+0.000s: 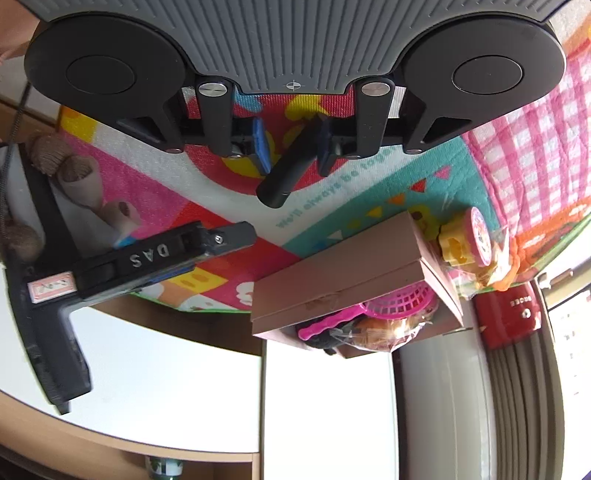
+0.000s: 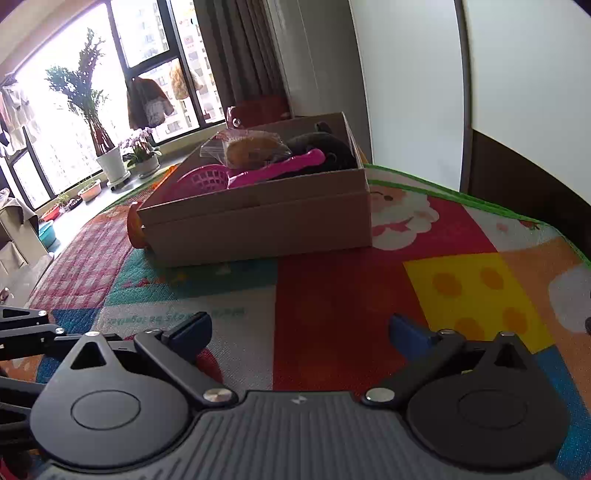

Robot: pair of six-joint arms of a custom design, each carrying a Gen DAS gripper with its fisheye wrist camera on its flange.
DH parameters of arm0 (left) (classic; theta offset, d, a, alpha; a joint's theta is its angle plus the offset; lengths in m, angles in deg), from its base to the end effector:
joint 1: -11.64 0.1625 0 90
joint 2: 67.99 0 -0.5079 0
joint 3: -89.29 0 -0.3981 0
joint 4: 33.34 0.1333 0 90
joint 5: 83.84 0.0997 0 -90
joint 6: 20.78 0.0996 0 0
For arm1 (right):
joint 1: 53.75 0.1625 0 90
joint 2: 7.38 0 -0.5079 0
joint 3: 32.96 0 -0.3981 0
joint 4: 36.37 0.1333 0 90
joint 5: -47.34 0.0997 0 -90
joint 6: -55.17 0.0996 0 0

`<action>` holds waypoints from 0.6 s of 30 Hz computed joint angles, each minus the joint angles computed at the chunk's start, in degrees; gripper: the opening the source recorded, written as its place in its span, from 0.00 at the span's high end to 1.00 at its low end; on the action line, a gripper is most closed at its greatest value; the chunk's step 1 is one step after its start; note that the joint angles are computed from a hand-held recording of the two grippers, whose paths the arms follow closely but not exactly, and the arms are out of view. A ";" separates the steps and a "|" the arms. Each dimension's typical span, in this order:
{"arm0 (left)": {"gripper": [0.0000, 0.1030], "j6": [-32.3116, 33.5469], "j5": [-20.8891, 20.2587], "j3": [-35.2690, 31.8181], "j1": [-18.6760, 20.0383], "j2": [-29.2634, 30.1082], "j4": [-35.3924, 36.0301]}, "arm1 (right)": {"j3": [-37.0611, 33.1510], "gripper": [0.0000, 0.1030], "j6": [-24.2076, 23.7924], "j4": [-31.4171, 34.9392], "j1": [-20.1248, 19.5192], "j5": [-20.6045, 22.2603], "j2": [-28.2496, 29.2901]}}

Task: Organize objects
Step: 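Grasp the black cylindrical handle on the mat with the left gripper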

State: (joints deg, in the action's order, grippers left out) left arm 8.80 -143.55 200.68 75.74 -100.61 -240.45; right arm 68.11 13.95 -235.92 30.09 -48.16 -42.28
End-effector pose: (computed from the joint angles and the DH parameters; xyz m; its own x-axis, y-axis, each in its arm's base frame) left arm -0.1131 -0.6531 0.0402 -0.6252 0.4315 -0.6503 0.7488 0.5664 -0.3442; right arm 0.0460 -0.7271 0.0854 -0.7905 -0.3466 0.5050 -0.5888 0.6571 -0.4707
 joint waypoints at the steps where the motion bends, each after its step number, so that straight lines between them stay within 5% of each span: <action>1: 0.64 -0.17 0.91 -0.67 -0.05 0.32 0.61 | -0.10 0.00 0.33 0.29 0.08 -0.32 -0.03; 6: 0.62 -2.27 6.20 -3.71 -0.41 1.97 3.07 | 0.03 0.00 2.54 0.16 -0.24 0.30 -0.53; 13: 0.61 -5.70 6.51 -4.11 0.03 2.37 1.94 | 0.11 0.00 2.79 0.12 -0.29 0.27 -0.57; 18: 0.80 -6.91 7.68 -2.63 0.07 2.65 -2.63 | -0.45 0.00 2.20 0.29 0.29 -1.81 -0.03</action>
